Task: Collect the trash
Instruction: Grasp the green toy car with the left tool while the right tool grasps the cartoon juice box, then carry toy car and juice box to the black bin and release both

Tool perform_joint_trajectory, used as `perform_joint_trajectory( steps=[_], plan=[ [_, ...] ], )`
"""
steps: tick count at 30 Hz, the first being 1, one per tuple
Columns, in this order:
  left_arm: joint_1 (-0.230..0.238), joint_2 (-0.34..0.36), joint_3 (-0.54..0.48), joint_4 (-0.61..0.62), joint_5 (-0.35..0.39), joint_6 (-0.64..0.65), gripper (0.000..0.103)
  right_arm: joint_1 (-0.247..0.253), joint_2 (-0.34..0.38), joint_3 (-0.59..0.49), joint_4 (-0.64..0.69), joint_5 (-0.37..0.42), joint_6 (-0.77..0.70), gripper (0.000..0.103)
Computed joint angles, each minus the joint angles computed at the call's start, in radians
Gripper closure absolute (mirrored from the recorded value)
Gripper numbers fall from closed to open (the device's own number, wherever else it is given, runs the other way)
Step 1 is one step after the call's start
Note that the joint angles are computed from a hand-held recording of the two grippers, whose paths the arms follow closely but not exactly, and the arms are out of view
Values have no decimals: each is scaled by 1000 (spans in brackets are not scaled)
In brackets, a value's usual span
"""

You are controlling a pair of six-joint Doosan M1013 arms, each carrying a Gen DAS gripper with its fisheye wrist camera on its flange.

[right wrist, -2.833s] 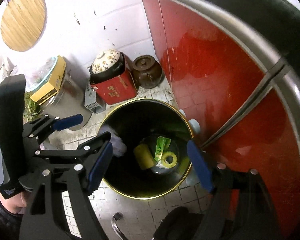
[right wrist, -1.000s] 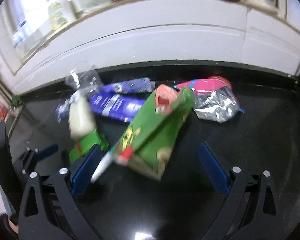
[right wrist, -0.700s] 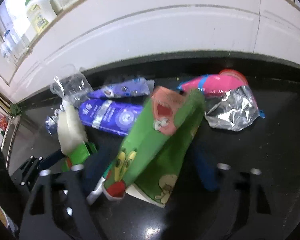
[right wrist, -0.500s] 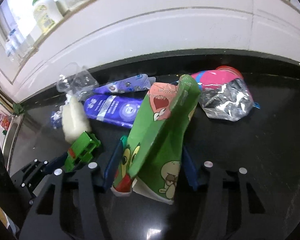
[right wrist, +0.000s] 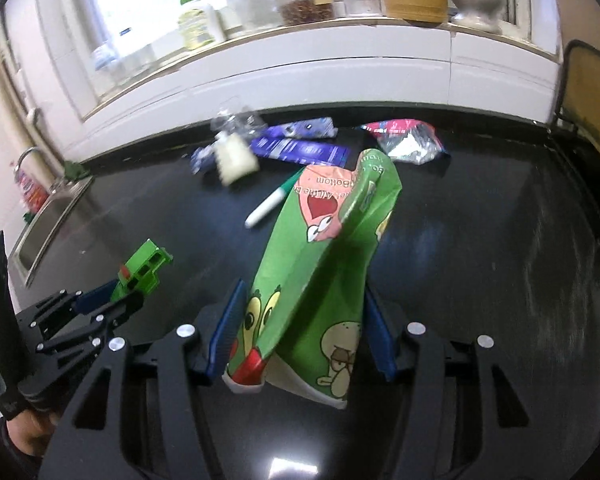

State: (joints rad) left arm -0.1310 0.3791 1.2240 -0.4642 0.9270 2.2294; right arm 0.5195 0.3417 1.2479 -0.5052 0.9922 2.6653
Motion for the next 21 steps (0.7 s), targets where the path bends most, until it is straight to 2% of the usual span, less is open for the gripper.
perform_joint_trajectory(
  steps=[6,11,15,21],
  plan=[
    [25,-50,65,-13,-22,25,66,47,-17,21,-35,13,28,47],
    [65,-67,77,-20,-50,18,66,70,27,-46,-30,10,-20,46],
    [127,-73,78,-6,-76,-29,66,96,103,-166,17,-1,-133,46],
    [245,-75,83,97,-123,-176,66,144,280,-444,175,-1,-392,46]
  ],
)
